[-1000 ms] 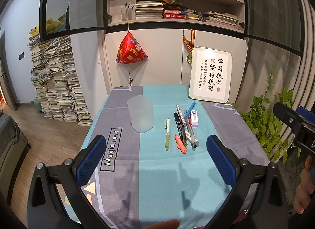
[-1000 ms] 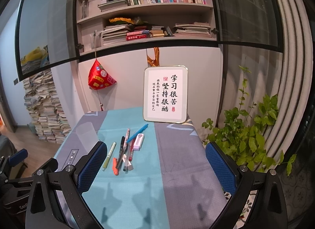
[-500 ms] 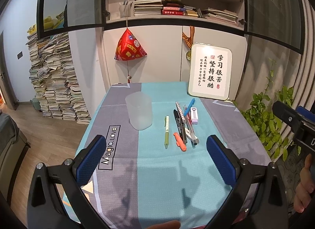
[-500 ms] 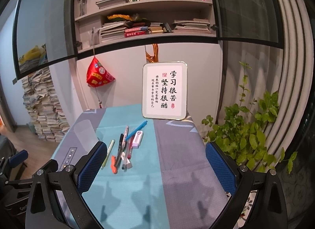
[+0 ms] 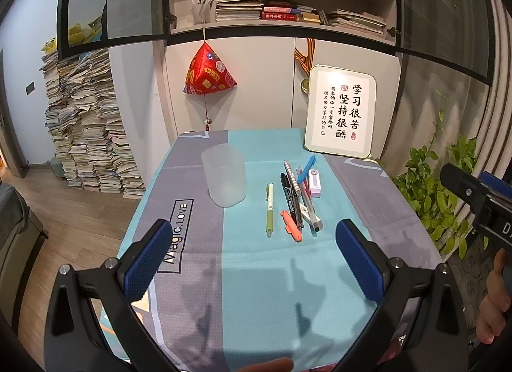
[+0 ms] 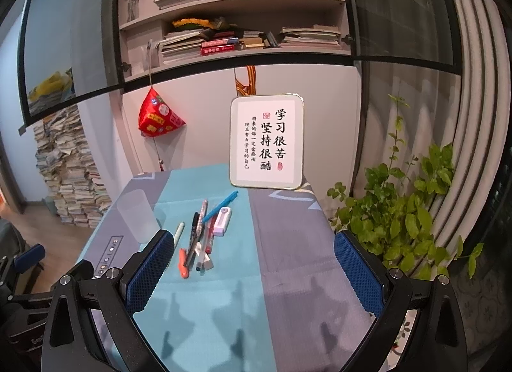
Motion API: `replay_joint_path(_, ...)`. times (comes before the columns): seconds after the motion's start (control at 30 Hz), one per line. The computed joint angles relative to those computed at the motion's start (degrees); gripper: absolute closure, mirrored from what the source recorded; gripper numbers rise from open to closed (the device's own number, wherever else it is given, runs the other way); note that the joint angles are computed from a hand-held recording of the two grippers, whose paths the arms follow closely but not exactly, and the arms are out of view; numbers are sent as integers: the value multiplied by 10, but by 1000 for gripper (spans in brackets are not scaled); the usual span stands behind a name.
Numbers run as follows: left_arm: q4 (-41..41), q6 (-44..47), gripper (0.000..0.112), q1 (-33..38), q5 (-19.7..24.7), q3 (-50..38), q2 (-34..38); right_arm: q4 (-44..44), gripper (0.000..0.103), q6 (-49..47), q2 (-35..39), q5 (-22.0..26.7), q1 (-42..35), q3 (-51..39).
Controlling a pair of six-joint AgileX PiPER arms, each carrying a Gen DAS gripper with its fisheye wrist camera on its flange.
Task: Organize stationery
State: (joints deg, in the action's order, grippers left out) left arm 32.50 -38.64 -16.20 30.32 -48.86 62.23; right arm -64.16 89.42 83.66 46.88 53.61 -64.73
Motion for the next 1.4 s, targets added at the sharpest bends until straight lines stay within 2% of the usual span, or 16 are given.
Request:
replay_joint_path(0.77, -58, 59, 11, 38, -20, 1, 18, 35, 2, -38, 23, -9, -14, -25)
replay_joint_path(1.4, -85, 95, 11, 62, -33, -17, 62, 65, 2, -75, 61, -30, -43, -55)
